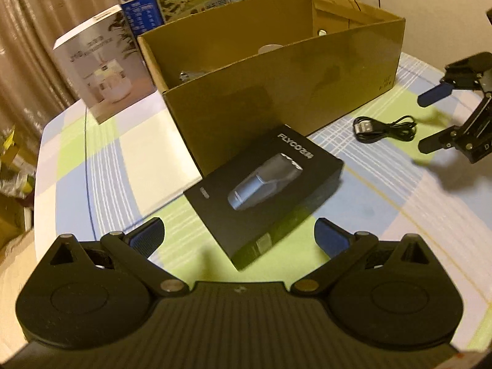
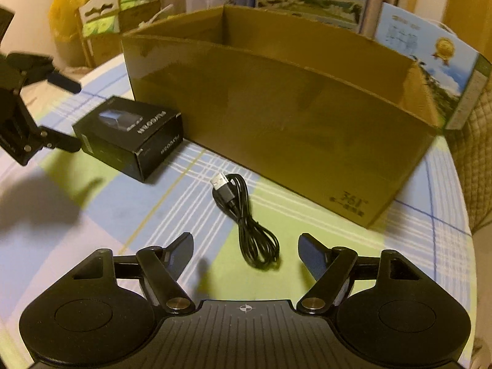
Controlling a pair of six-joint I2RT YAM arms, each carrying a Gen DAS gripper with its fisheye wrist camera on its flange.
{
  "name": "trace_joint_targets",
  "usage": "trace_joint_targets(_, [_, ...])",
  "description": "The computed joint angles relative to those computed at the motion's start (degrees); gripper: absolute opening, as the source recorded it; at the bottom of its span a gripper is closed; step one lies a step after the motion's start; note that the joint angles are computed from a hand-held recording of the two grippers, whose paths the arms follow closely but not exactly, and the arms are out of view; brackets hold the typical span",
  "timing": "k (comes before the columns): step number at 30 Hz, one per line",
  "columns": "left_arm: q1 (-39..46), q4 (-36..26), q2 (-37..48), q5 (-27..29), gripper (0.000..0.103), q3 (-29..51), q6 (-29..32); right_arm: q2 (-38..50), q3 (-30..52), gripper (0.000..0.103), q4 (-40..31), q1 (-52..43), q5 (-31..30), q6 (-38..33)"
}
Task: Organize objects
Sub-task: 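Grasp the black FLYCO shaver box with the left tool while the right tool grasps the USB cable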
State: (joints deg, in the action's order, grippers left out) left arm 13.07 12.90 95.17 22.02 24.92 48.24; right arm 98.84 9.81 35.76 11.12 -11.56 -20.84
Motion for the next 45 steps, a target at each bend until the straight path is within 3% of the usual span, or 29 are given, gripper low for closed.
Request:
trace_joint_targets(7, [-0.5, 0.7, 7.8, 2.5, 0.102, 5.8, 2.9, 9.9, 5.9, 0.046, 4.1, 1.8, 1.4, -1.0])
trace_joint_targets(9, [-0.5, -0.9, 9.0, 3.6, 0.102, 7.6, 4.4, 9.7, 7.3, 0.026, 1.9, 2.4, 1.1, -0.7])
trace_joint_targets(12, [-0.4, -3.6, 11.2, 5.1, 0.102, 10.3, 7.6, 8.6, 8.5, 0.012, -1.7, 4.2, 1.3, 0.2])
trace_joint_targets(17, [-0.4, -7.6, 14.3, 6.4, 0.102, 14.6, 10.2, 7.5, 8.0, 0.011, -3.3, 5.4, -1.0, 3.5])
trace_joint_targets(22, [-0.6, -12.2, 15.2, 6.1, 0.102, 16.2, 8.2, 7.1, 7.2, 0.011, -2.8, 6.7, -2.4, 7.9])
trace_joint_targets(31, [-2.7, -12.5, 6.8, 10.0, 0.102, 5.4, 5.9, 2.1, 3.9, 0.011, -4.7, 6.5, -2.1, 10.6])
trace_joint_targets(34, [-2.8, -13.8, 3.8, 11.0, 0.102, 3.4, 7.9, -0.7, 2.3, 0.011, -6.3, 4.9, -1.3, 10.5])
trace_joint_targets(38, [-4.2, -8.3, 1.6, 8.2, 0.102, 1.9, 4.9, -2.2, 1.3, 0.011, -6.4, 4.2, -0.7, 11.9])
trace_joint_targets(45, [-8.6, -3.7, 7.8, 6.9, 0.102, 7.8, 2.0, -0.5, -0.2, 0.011, -2.6, 4.5, -0.7, 11.6])
